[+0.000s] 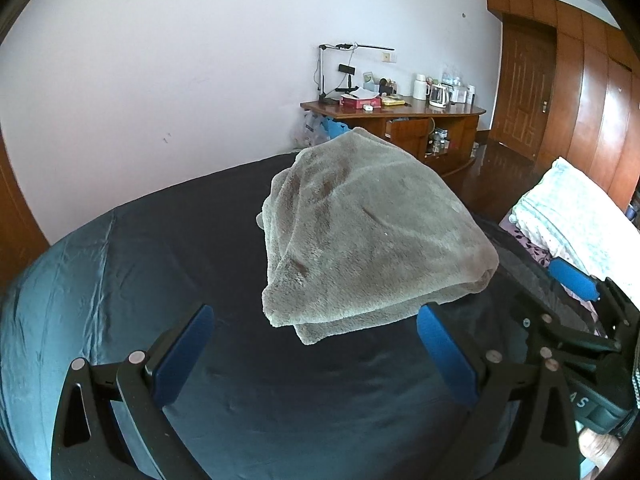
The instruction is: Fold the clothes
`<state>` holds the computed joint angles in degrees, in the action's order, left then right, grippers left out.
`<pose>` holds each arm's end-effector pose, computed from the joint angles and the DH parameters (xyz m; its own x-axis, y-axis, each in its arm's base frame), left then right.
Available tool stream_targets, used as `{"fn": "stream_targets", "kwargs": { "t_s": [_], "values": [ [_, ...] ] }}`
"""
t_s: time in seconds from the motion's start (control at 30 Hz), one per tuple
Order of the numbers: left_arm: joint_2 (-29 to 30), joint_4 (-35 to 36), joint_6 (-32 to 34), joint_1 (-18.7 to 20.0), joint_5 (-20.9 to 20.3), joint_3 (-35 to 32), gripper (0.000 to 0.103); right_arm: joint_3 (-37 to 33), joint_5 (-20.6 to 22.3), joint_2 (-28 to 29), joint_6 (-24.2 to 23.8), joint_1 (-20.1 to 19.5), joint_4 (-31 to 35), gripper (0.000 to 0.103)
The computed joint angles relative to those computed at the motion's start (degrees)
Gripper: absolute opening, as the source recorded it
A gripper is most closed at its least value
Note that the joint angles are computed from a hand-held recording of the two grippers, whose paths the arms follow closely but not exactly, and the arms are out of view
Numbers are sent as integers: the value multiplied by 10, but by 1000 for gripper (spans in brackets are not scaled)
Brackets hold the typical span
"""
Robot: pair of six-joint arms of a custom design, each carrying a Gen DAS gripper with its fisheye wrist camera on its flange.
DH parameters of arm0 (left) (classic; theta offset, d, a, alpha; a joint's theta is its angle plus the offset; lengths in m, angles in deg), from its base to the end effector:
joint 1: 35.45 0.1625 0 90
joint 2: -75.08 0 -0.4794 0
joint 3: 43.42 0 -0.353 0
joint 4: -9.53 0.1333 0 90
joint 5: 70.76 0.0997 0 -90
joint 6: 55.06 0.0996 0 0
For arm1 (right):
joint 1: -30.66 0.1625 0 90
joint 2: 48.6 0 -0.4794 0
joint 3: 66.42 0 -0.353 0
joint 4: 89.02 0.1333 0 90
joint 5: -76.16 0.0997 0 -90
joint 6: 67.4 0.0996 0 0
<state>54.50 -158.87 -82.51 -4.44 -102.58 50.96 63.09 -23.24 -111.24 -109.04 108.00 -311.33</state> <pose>-0.4456 -0.5221 -0.0523 -0.6867 0.1331 -0.7146 0.6060 0.6478 -0.4616 0.0068 -0.5035 0.3135 -0.7556 0.0004 0.6551 -0.5499 0.5430 -0.6346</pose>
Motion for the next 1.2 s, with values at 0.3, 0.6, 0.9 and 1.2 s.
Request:
{"fn": "stream_targets", "kwargs": {
  "t_s": [0.3,0.6,0.9,1.2],
  "values": [
    [-5,-1,-3,3,-1,5,102,1,-2,-2,-5,3,4,87],
    [-7,0,-11,5,-4,9,102,2,-5,-1,-8,7,2,87],
    [-8,3,-14,6,-6,10,102,5,-3,-3,-12,9,1,87],
    [-7,12,-22,8,-9,8,102,2,-7,-1,-11,10,7,87]
  ]
}}
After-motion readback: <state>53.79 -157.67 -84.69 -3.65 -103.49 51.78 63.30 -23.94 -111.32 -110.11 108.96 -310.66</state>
